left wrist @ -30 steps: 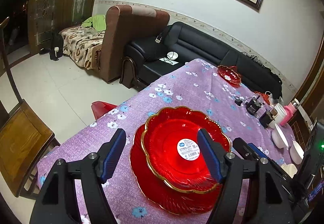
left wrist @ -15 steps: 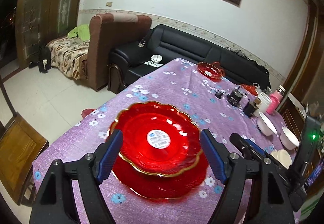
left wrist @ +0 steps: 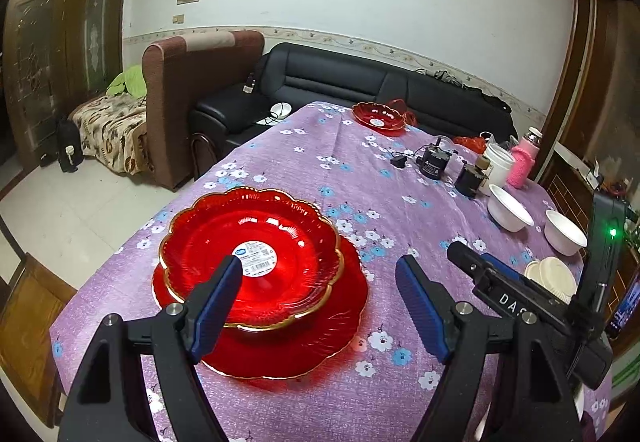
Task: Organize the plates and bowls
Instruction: 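Open both grippers and withdraw from the stacked plates, then move the right gripper toward the white bowls on the table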
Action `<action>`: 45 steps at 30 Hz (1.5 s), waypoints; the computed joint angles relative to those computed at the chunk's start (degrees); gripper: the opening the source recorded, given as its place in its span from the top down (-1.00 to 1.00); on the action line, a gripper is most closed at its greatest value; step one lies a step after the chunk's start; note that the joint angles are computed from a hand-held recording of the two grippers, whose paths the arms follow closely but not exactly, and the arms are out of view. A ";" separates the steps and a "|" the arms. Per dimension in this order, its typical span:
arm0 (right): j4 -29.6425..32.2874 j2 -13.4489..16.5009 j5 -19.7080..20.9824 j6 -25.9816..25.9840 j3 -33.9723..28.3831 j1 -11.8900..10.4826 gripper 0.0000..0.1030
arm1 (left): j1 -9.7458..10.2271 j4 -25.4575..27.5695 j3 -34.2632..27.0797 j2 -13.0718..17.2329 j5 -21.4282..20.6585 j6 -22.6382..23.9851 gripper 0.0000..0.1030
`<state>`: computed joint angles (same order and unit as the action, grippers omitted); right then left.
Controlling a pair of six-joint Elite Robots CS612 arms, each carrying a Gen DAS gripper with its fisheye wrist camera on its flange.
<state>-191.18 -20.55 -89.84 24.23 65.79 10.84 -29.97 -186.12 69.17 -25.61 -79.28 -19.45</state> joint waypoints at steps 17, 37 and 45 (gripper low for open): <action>-6.41 -5.99 -8.83 -6.29 3.35 -0.60 -0.35 | -0.35 -7.20 1.90 -2.34 4.16 7.03 -0.63; 3.13 -19.04 -24.87 -14.12 6.31 -2.70 -0.56 | 0.89 4.34 -15.55 -6.19 3.19 9.39 -0.90; 13.77 -17.34 -20.89 -5.84 5.18 -6.78 -0.61 | 0.71 14.24 -26.20 1.30 -6.90 7.19 -0.93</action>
